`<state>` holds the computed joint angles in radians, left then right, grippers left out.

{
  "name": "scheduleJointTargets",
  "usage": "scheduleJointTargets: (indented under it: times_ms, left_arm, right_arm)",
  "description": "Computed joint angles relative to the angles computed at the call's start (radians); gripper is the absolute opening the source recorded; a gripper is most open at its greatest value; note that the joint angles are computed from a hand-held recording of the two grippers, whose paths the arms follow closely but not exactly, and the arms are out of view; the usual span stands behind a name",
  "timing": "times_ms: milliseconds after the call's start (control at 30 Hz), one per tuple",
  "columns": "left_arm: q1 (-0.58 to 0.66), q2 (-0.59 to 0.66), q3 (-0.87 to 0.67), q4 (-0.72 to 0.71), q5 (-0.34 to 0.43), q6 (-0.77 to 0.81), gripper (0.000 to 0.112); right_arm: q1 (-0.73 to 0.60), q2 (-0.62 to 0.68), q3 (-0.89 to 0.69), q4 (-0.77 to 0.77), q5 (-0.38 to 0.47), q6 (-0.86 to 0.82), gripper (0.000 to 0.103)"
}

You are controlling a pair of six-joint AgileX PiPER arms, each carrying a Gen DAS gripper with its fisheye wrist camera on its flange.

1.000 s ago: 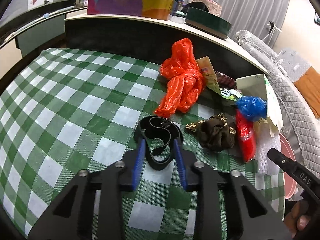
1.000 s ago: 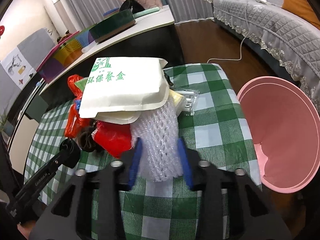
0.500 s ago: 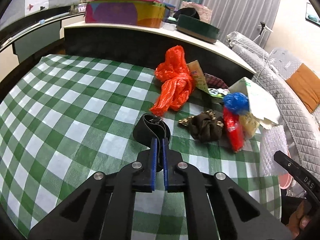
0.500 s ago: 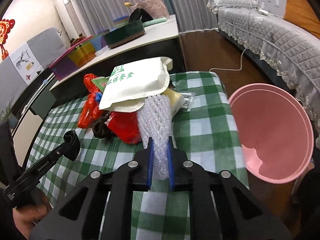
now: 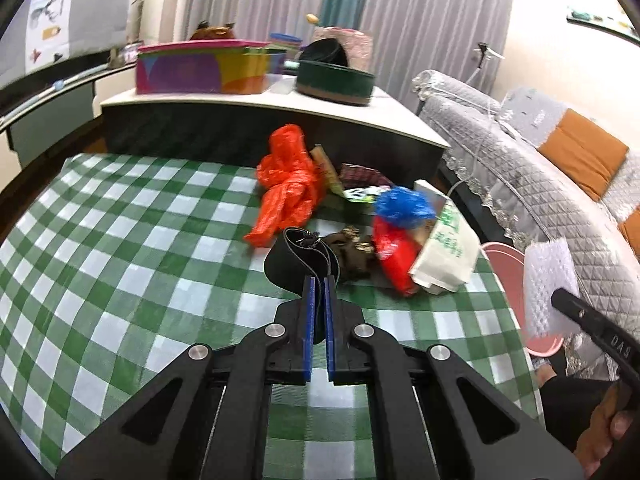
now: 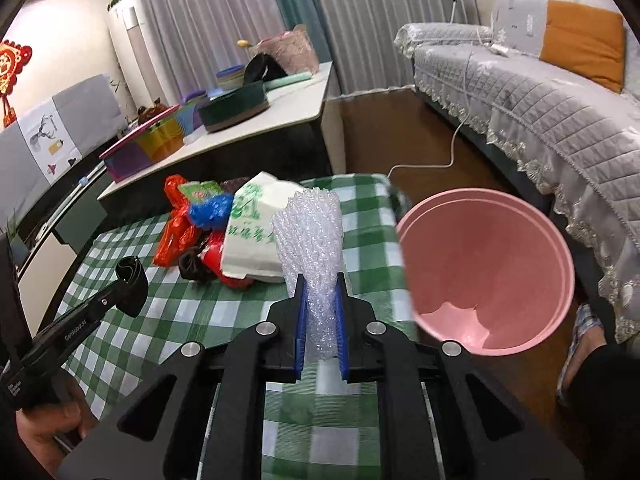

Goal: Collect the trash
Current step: 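Carry both items over the pink bucket and open both tools to drop them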

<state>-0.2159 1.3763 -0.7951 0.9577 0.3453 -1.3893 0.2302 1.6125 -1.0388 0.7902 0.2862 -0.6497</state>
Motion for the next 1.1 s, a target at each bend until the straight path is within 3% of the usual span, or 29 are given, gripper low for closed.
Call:
scheduleJointTargets:
  times_ms: [400, 667, 1100]
  left_arm:
    - [-0.161, 0.027, -0.055, 0.102, 0.053, -0.076, 0.004]
    - [-0.254, 0.082, -0.143, 0.104, 0.057, -0.016, 0.004]
    - [-0.304, 0.287, -0.41, -0.069, 0.016, 0.215, 0.004]
  right_arm:
    - [-0.13, -0.06, 0.035, 0.101, -0.002, -0.139, 0.013]
    - [-0.199, -0.055, 0.013, 0.146, 0.015, -0.171, 0.013]
    - [-0.284, 0.007, -0.057, 0.171, 0.004, -0.161, 0.013]
